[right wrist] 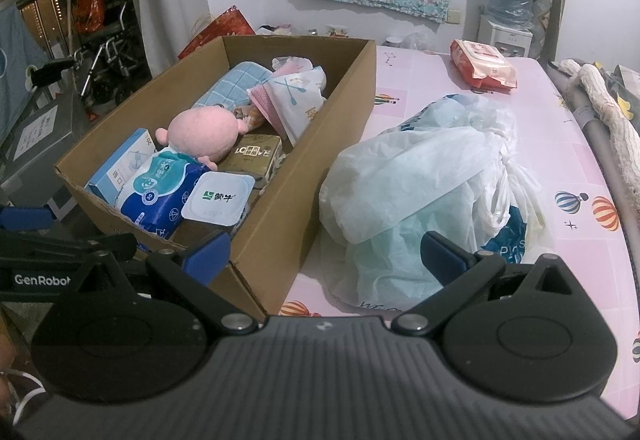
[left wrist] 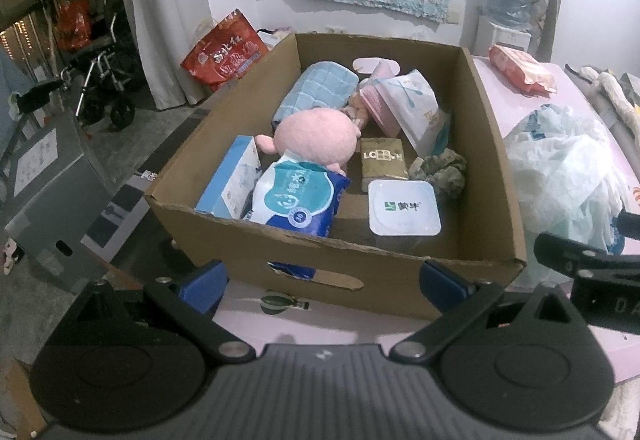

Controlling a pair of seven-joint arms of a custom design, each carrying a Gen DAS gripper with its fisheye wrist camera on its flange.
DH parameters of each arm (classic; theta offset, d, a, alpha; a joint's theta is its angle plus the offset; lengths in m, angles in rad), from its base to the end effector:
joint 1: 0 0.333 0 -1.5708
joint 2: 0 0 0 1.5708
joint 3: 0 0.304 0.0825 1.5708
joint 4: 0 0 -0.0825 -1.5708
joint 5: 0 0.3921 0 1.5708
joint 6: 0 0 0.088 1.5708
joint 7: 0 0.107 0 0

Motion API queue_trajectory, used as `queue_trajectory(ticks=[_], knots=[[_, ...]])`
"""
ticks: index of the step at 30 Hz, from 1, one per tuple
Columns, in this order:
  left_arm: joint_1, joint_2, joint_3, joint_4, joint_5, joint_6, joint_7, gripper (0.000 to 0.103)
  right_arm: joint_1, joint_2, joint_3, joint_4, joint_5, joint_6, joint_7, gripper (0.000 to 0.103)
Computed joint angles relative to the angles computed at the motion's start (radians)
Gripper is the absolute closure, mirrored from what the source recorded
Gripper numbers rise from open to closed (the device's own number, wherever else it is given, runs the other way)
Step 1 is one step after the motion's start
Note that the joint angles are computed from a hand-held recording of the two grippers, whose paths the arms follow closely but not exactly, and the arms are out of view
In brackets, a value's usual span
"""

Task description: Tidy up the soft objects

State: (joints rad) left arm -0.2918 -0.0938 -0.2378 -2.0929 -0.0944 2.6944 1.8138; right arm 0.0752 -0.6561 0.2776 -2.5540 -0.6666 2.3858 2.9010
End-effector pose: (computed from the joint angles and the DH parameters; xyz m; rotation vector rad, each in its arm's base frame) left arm 0.5013 -0.2941 0.5282 -1.1068 2.4081 -0.8051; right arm 0.3845 0.1441 0.5157 -1.1860 2.2434 -0.9541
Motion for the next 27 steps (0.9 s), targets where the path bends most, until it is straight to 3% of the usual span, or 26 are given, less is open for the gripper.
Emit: queue_trajectory(ticks=[5, 8, 11, 14, 15, 17, 19, 21, 22, 23, 25, 27], knots=[[0.006, 0.001, 0.005, 0.008, -0.004, 0.017, -0.002, 0.000, -0.011, -0.006, -0.001, 0.000, -0.026, 0.017, -0.002, 0.001], [0.014, 0.008, 0.007, 0.019, 0.012, 0.019, -0.019, 0.000, -0.027, -0.002, -0.018, 0.006, -0.071, 0.075, -0.043, 0.001], [0.025, 0.018, 0.011, 0.030, 0.028, 0.024, -0.037, 0.000, -0.056, 0.014, -0.053, 0.018, -0.121, 0.196, -0.126, 0.001], [0.035, 0.032, 0.016, 0.046, 0.028, 0.024, -0.044, 0.000, -0.131, 0.048, -0.107, 0.012, -0.196, 0.482, -0.171, 0.001], [0.039, 0.038, 0.017, 0.053, 0.033, 0.024, -0.052, 0.000, -0.123, 0.087, -0.140, 0.035, -0.175, 0.532, -0.228, 0.001], [0.046, 0.049, 0.018, 0.066, 0.045, 0.024, -0.069, 0.000, -0.024, 0.178, -0.251, 0.101, -0.067, 0.549, -0.432, 0.001], [0.053, 0.058, 0.020, 0.078, 0.052, 0.024, -0.084, 0.000, 0.142, 0.292, -0.402, 0.200, 0.134, 0.504, -0.712, 0.001], [0.060, 0.062, 0.023, 0.084, 0.058, 0.024, -0.098, 0.000, 0.268, 0.385, -0.515, 0.300, 0.352, 0.424, -0.949, 0.004], [0.063, 0.064, 0.024, 0.087, 0.059, 0.022, -0.103, 0.000, 0.315, 0.447, -0.557, 0.373, 0.466, 0.347, -1.061, 0.012], [0.065, 0.065, 0.025, 0.089, 0.061, 0.021, -0.107, 0.000, 0.339, 0.494, -0.580, 0.427, 0.565, 0.284, -1.152, 0.026], [0.071, 0.068, 0.027, 0.092, 0.071, 0.017, -0.121, 0.000, 0.351, 0.594, -0.599, 0.550, 0.747, 0.123, -1.287, 0.041], [0.077, 0.070, 0.029, 0.094, 0.078, 0.012, -0.134, 0.000, 0.323, 0.679, -0.591, 0.652, 0.852, -0.013, -1.340, 0.050]])
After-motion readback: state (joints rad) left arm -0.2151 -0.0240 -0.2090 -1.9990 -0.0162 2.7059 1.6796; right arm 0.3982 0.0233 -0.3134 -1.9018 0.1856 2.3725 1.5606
